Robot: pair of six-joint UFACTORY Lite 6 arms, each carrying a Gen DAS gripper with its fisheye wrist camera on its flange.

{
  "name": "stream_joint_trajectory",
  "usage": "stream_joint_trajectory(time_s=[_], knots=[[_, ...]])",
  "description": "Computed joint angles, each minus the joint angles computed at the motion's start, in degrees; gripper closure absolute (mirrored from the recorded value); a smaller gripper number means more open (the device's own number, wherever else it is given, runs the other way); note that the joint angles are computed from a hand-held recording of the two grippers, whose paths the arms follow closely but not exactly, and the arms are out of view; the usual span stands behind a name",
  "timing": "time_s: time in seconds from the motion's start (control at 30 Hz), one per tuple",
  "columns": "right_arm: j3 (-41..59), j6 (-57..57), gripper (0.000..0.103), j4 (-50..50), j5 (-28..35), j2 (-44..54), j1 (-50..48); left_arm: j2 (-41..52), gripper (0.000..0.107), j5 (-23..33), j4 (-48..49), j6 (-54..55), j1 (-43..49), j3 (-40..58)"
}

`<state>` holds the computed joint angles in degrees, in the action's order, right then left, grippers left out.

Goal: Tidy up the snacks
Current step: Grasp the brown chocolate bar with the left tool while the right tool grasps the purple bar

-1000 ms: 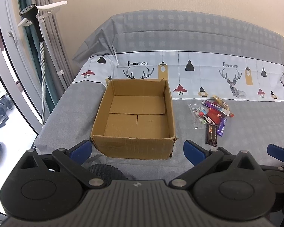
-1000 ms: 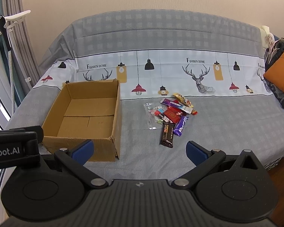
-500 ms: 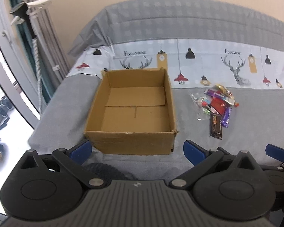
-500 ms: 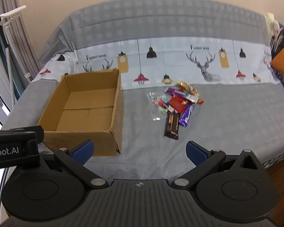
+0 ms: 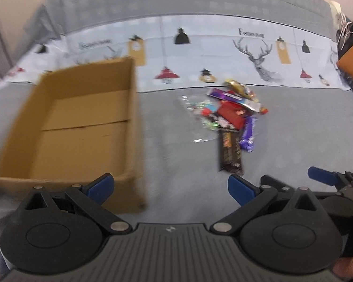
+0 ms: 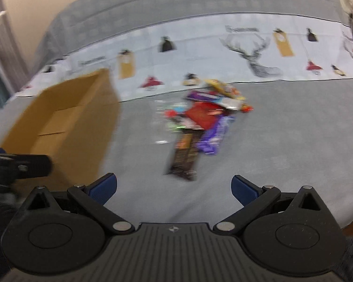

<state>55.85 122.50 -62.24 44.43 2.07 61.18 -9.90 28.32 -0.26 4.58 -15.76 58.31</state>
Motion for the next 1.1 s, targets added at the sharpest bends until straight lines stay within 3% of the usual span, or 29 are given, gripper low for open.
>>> stream_joint_trajectory(time_s=[0.07,0.1,0.13,0.23,0.33,0.43,0.57,0.73,0.83,0.9,1.0,1.1], knots=[[-8.8,8.0,0.004,-10.5,-6.6,-4.3,-5.2,8.8,0.027,-3.4,-2.4,2.5,-2.1,3.8],[-12.7,12.0,0.009,-16.5,-12.3,-7.0,-9.4,13.0,0.043,-4.0,-4.9,5.0,-2.8,6.5],[-15.0,16.6,0.016,-22.5,-15.7,-7.9,-12.6,17.3,0.049,-4.3,-8.7,8.6,-3.1,9.3],[-16.8,30.1,0.032,-40.1,-19.6,-4.5,-20.6,28.0,0.053,-5.8,-21.7,19.5,-3.8,16.2],[-14.3,37.6,0.046,-50.9,-23.6,0.6,-26.8,38.1,0.053,-5.4,-28.9,26.0,-5.3,24.3],[-10.8,49.6,0.052,-63.4,-27.3,6.1,-31.3,47.6,0.054,-2.4,-27.5,23.9,-6.2,33.5],[-4.9,55.2,0.052,-70.3,-29.5,13.0,-34.1,57.7,0.054,1.8,-26.0,21.9,-6.5,44.7],[2.3,53.2,0.052,-70.7,-32.3,20.6,-37.4,64.2,0.054,5.1,-28.7,23.8,-6.4,51.8],[7.2,51.8,0.052,-70.0,-35.3,25.4,-39.4,65.0,0.055,2.6,-21.3,18.9,-8.9,52.9],[10.9,41.8,0.054,-61.5,-36.8,29.0,-39.9,64.9,0.056,0.5,-14.3,13.8,-11.0,52.6],[12.1,25.4,0.085,-46.6,-32.4,31.3,-38.2,64.9,0.064,-0.2,-11.2,9.7,-11.4,52.5],[8.5,26.8,0.086,-44.9,-32.7,27.8,-38.5,63.1,0.064,-1.2,-11.6,9.3,-10.8,49.9]])
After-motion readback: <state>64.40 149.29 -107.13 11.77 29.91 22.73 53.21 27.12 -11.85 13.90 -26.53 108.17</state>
